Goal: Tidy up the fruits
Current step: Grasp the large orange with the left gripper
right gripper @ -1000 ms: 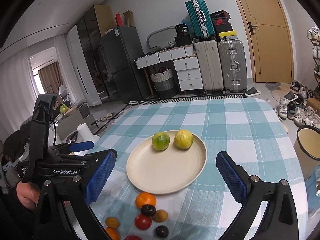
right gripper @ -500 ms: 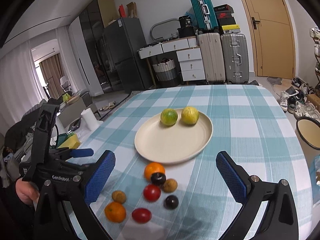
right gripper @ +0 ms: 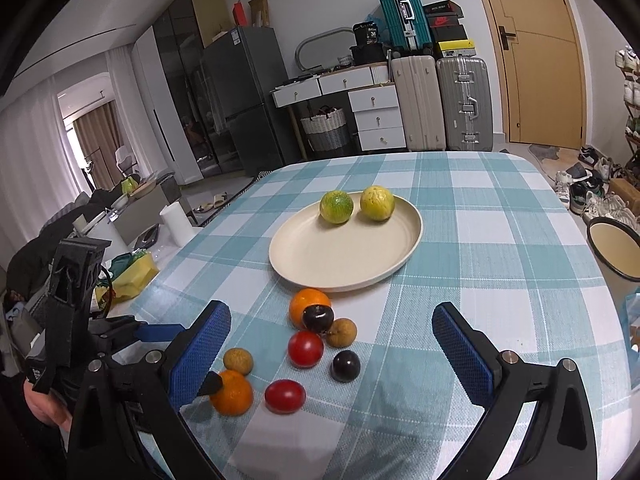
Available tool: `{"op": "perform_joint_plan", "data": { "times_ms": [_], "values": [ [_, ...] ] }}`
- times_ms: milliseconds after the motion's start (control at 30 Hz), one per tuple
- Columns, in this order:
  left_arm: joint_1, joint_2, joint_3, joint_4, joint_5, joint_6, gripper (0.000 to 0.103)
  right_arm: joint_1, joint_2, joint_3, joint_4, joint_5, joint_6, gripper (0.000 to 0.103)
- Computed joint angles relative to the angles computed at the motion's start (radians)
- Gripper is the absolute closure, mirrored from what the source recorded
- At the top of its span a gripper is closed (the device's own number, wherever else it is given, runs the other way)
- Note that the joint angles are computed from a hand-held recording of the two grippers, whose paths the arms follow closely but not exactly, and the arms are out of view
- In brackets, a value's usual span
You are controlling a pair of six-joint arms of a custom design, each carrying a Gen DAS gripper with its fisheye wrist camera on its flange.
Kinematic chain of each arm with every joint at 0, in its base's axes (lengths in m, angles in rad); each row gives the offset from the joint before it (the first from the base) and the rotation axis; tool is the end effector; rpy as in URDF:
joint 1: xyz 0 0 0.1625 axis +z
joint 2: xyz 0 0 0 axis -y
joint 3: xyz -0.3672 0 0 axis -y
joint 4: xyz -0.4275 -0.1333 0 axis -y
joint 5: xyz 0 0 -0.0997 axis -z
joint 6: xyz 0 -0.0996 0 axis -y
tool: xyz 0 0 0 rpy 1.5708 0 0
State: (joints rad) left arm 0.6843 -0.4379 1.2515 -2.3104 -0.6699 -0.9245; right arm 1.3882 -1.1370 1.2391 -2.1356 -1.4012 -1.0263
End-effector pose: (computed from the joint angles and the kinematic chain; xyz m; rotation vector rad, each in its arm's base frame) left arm -0.4251 -0.6196 -0.0615 -0.0026 2.3947 -0.8563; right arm 0.0182 -0.7281 0.4088 1.2542 -2.6511 0.7100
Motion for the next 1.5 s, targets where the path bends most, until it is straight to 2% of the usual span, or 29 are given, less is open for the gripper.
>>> {"op": "perform_joint_plan", "data": {
  "times_ms": [167,367,667,733,1133,1500],
  "values": [
    [-0.002,0.014,-0.011,-0.021,-0.019,0.040,0.007,-0.005,-0.006,-0.003,0.026,-0.005,0.008,0.000],
    [0.004,0.012,-0.001,-0.070,-0.053,0.074,0.022,-0.006,-0.009,0.002,0.024,-0.012,0.009,0.000],
    [0.010,0.005,0.030,-0.179,-0.120,0.133,0.058,-0.007,-0.011,0.003,0.030,-0.017,0.013,0.000],
    [0.015,0.001,0.040,-0.207,-0.146,0.137,0.070,-0.007,-0.012,0.003,0.030,-0.017,0.013,0.000],
    [0.022,-0.018,0.070,-0.256,-0.193,0.148,0.071,-0.006,-0.003,-0.010,0.051,-0.029,0.022,0.000],
    [0.032,-0.052,0.109,-0.299,-0.224,0.159,0.074,0.033,0.087,-0.131,0.138,-0.091,0.065,0.000]
  ]
}}
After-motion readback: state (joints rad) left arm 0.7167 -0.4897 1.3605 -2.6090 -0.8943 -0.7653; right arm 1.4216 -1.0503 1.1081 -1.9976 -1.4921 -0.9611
